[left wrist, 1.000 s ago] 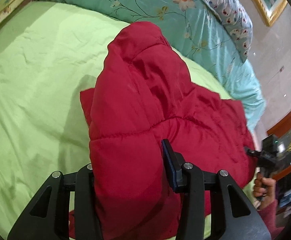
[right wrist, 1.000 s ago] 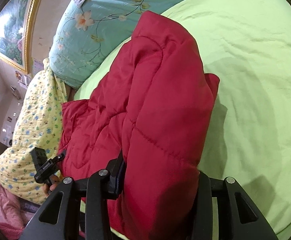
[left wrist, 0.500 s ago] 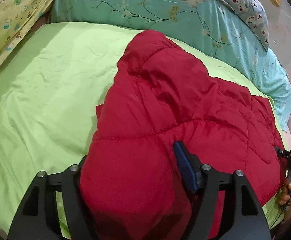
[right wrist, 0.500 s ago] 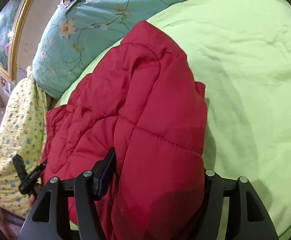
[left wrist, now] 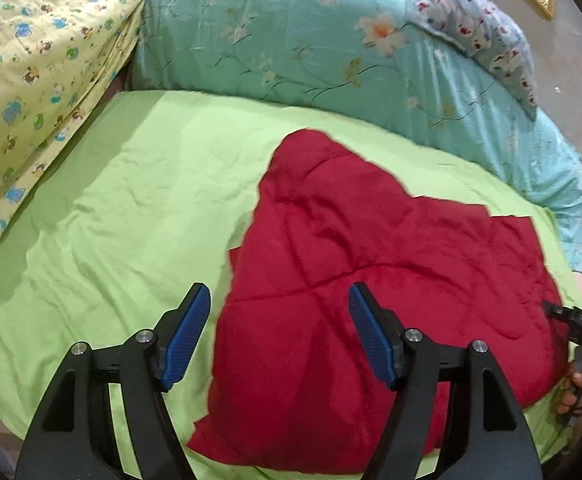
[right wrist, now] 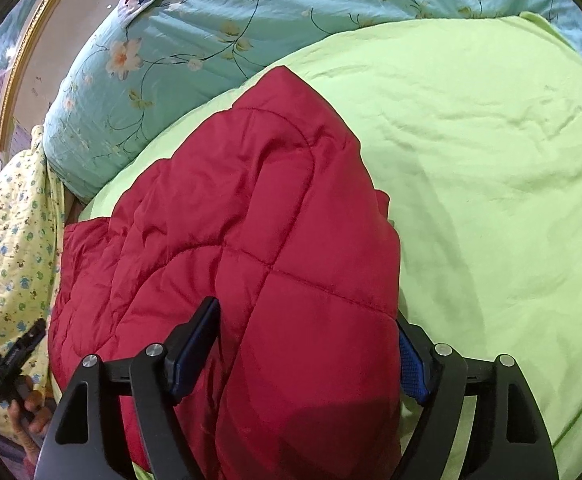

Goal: Fold large clothes

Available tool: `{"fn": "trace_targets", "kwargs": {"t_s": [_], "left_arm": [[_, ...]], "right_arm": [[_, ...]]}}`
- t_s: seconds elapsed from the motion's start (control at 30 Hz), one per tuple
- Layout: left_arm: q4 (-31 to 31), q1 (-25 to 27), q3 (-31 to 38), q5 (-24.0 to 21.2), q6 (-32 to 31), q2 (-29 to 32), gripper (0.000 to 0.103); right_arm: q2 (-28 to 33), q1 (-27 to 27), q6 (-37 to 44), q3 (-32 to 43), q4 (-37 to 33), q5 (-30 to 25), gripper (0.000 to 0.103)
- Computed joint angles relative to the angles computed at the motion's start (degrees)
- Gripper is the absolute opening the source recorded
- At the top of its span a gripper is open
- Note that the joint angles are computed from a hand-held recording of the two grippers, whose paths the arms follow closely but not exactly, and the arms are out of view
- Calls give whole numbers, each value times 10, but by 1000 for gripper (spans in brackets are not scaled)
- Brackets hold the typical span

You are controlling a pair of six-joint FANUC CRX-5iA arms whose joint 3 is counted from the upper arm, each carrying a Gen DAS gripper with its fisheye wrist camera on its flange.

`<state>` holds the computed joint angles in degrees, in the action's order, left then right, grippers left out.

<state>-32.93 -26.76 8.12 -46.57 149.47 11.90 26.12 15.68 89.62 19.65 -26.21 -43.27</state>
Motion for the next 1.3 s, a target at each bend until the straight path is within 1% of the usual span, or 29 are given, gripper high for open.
{"fn": "trace_targets", "kwargs": {"t_s": [0.07,0.17,0.2,0.27,0.37,0.4,0.43,0.5,0.57,0.7,0.8,0.9,1.03,1.17,1.2,1.27,1.3], "left_arm": [[7,-3,-2,8,-9,-4,71],[43,-1,-10,44,-44,-7,71],[59,-2,-13,57,-62,-6,71],[66,-12,-6,62,-78,0,71],[80,-24,4,70,-110,12,71],[87,-29,8,73,-123,18,71],[93,-31,12,73,-133,22,71],[103,-38,20,76,-153,32,71],[108,-44,30,71,-167,41,71],[124,-48,45,57,-193,60,71],[119,-49,71,16,-195,85,71],[108,-47,81,2,-183,100,72],[118,-34,84,5,-175,108,72],[112,-33,100,-8,-171,119,74],[112,-32,103,-9,-171,122,74],[107,-33,108,-12,-167,126,76],[106,-32,109,-13,-165,127,76]], "right_arm": [[-4,3,-9,-4,7,7,81],[-9,8,-19,-11,17,17,81],[-12,11,-24,-14,24,20,80],[-23,20,-44,-30,54,38,80],[-58,41,-111,-90,141,110,80],[-75,50,-141,-118,178,141,80],[-89,54,-158,-138,199,161,80],[-111,63,-169,-166,222,192,81],[-125,73,-159,-179,228,203,81],[-132,91,-82,-174,184,180,81],[-128,107,-60,-172,182,168,81],[-118,122,-44,-165,190,154,81],[-112,136,-26,-163,197,147,81],[-95,142,-12,-146,198,127,81],[-89,143,-12,-141,203,124,81],[-70,148,-37,-130,238,117,81],[-57,147,-42,-116,246,108,83]]}}
